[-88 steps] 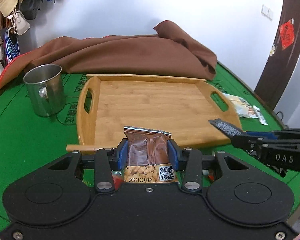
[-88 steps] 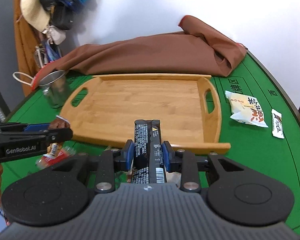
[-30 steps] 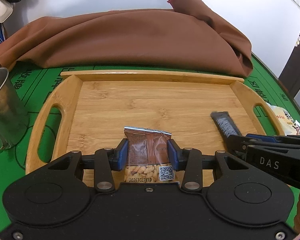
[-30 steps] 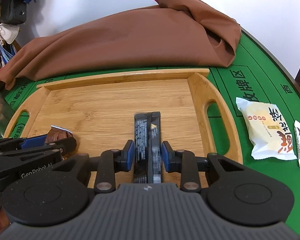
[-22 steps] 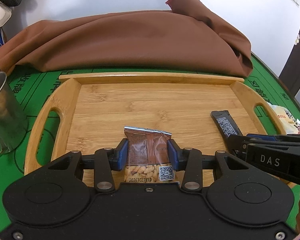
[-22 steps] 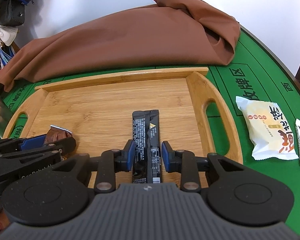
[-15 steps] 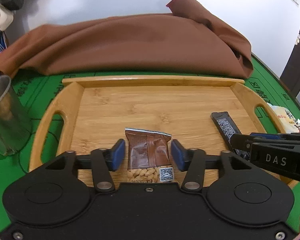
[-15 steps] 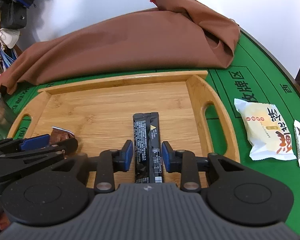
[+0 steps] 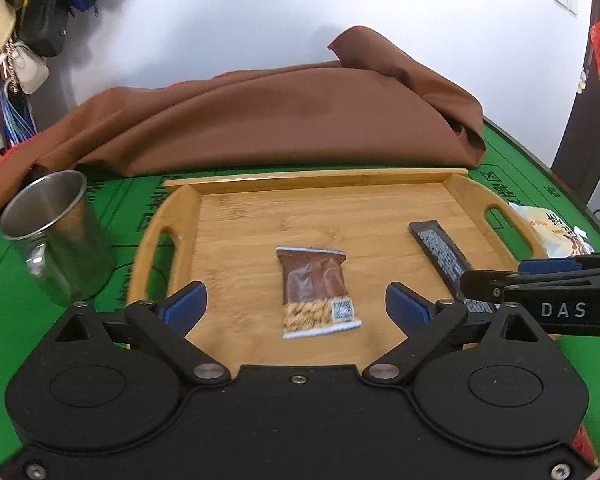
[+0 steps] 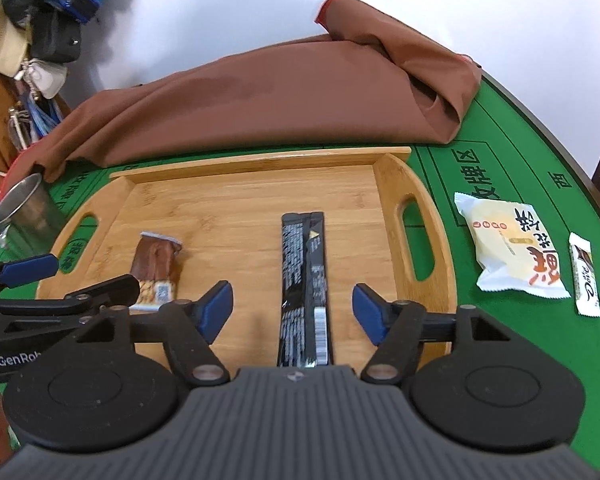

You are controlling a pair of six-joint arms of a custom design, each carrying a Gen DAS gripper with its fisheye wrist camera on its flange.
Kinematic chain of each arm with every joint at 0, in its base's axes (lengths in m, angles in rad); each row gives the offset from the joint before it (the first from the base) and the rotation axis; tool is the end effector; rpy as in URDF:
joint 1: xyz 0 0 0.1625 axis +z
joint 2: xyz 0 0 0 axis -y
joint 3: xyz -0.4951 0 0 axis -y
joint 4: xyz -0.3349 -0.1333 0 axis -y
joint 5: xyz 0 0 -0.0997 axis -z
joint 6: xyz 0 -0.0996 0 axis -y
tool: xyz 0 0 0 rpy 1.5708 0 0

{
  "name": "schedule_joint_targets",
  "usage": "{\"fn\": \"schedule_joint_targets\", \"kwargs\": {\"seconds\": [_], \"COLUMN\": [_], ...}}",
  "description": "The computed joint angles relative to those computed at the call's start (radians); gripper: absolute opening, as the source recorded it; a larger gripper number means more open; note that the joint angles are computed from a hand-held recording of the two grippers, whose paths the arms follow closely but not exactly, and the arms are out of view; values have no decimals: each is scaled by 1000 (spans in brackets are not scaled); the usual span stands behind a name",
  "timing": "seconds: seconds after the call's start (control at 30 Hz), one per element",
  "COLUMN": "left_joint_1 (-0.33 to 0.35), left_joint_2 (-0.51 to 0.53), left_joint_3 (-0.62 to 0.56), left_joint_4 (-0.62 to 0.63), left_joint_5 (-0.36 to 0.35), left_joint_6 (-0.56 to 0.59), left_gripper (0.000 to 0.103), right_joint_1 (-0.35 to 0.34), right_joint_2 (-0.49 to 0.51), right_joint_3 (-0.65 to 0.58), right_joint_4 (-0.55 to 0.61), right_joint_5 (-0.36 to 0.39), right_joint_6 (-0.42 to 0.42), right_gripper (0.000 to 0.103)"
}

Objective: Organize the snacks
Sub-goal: 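Lower both snacks onto the tray and open both tools, then move both tools back over the remaining snack pile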

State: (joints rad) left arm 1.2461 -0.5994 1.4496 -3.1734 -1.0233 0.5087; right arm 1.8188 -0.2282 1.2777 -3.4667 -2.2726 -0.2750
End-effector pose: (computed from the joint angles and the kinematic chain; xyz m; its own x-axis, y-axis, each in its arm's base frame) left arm -0.0672 -0.7800 0.1962 -0.6924 0.2804 -0.6648 0.6528 0.6358 -0.4118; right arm 0.2564 -0.7315 0.0083 -0.7825 0.0962 0.6151 -0.3898 0.6946 -0.6046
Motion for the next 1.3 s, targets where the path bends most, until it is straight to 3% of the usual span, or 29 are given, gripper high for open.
{"fn": "schedule_joint_targets", "kwargs": {"seconds": [0.53,1.3], "left_joint_1": [-9,23], "left_joint_2": [-141,-222], "left_joint_3": [322,636], "left_joint_4": [-265,-520], "left_joint_5": [-36,-64], "left_joint_6": [54,57], "left_gripper": [101,103], "right_joint_1": [28,25], "right_joint_2": [-53,-58], "right_joint_3": [252,505], "right_joint_4": [-183,-406], "right_joint_5": [41,41], "right_joint_6": [-48,-96], "right_gripper": [92,93]}}
